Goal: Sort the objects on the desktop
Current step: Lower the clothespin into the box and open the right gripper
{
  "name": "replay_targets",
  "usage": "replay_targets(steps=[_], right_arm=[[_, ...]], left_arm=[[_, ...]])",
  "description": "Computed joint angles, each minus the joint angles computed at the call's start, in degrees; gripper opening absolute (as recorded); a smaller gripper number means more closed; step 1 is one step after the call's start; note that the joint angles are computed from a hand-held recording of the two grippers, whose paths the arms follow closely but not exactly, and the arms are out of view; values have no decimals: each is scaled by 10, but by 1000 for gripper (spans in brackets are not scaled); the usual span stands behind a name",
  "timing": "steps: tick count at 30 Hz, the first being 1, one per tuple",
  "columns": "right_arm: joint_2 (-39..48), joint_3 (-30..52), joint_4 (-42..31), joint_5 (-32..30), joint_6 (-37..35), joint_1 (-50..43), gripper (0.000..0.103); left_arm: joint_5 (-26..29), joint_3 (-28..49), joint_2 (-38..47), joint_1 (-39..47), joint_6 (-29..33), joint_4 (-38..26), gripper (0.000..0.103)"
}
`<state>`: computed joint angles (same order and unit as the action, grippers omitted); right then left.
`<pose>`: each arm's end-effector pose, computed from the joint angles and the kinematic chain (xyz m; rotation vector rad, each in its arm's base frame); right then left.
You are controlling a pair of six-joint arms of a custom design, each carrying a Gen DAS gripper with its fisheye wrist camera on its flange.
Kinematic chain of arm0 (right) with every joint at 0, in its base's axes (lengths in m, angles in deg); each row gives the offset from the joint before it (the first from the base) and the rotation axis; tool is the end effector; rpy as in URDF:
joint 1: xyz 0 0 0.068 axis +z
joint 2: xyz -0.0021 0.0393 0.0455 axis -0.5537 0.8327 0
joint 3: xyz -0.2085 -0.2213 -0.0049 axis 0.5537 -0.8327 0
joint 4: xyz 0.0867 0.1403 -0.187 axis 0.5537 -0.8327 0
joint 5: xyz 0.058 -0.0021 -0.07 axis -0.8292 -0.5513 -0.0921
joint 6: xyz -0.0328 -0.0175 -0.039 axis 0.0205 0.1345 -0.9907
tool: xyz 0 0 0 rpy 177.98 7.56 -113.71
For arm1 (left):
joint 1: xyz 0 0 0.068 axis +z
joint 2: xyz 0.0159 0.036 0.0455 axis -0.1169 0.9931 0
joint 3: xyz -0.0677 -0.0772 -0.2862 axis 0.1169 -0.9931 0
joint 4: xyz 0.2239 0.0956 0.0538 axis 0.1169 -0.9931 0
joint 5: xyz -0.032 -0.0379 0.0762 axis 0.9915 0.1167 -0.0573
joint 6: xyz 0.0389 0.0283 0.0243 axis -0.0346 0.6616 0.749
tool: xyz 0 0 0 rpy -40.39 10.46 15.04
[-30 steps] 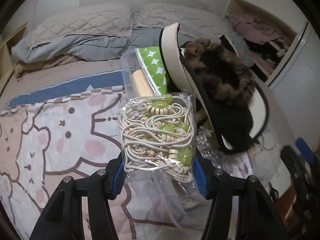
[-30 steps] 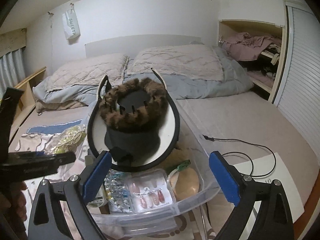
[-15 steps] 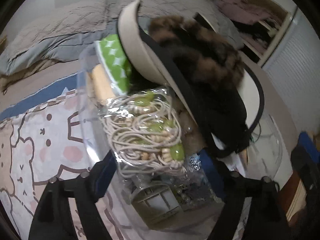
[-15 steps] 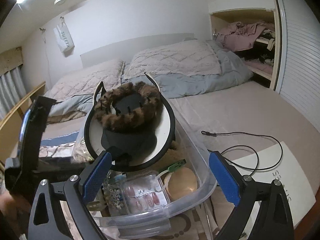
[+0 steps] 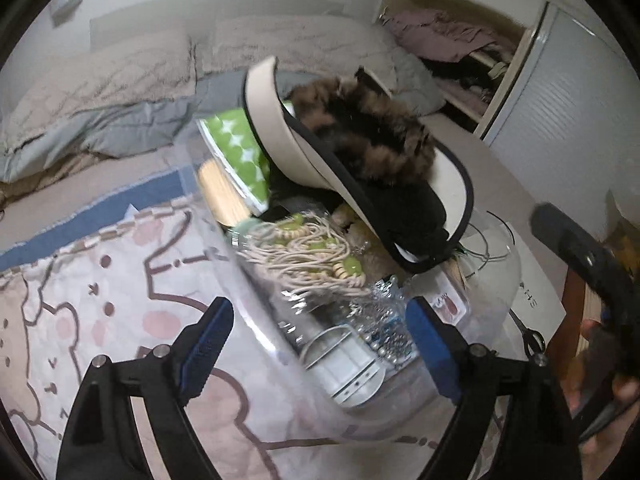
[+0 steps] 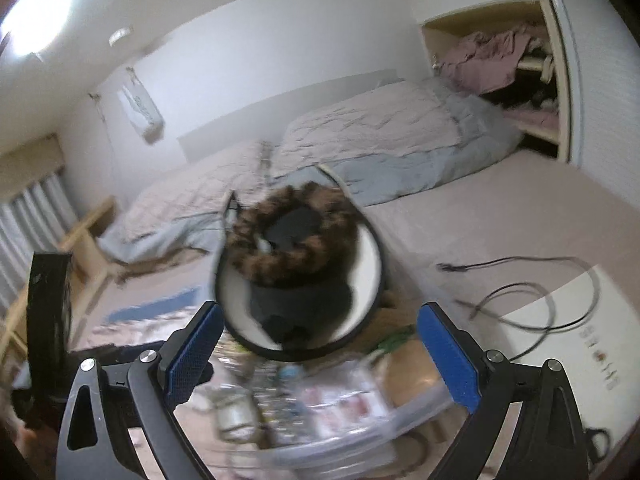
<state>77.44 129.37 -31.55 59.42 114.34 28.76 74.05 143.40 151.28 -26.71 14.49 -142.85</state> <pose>0.1328 0.1920 0.3184 0.5993 2.0516 0.1299 0.2130 -0.0979 0.3290 1.1547 2.3077 -0.7253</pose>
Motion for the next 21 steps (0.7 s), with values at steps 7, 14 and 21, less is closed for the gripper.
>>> replay_targets(steps=[7,14,21], right_arm=[[61,44,70,-48,-112,-22,29],[160,105,133,-153,-215,-67,24],[283,208,44,-200,-196,-111,24]], left_arm=[[86,-2,-16,145,144,-35,88],[153,4,11,265,267,-76,88],[197,14,29,328,347,-101,89]])
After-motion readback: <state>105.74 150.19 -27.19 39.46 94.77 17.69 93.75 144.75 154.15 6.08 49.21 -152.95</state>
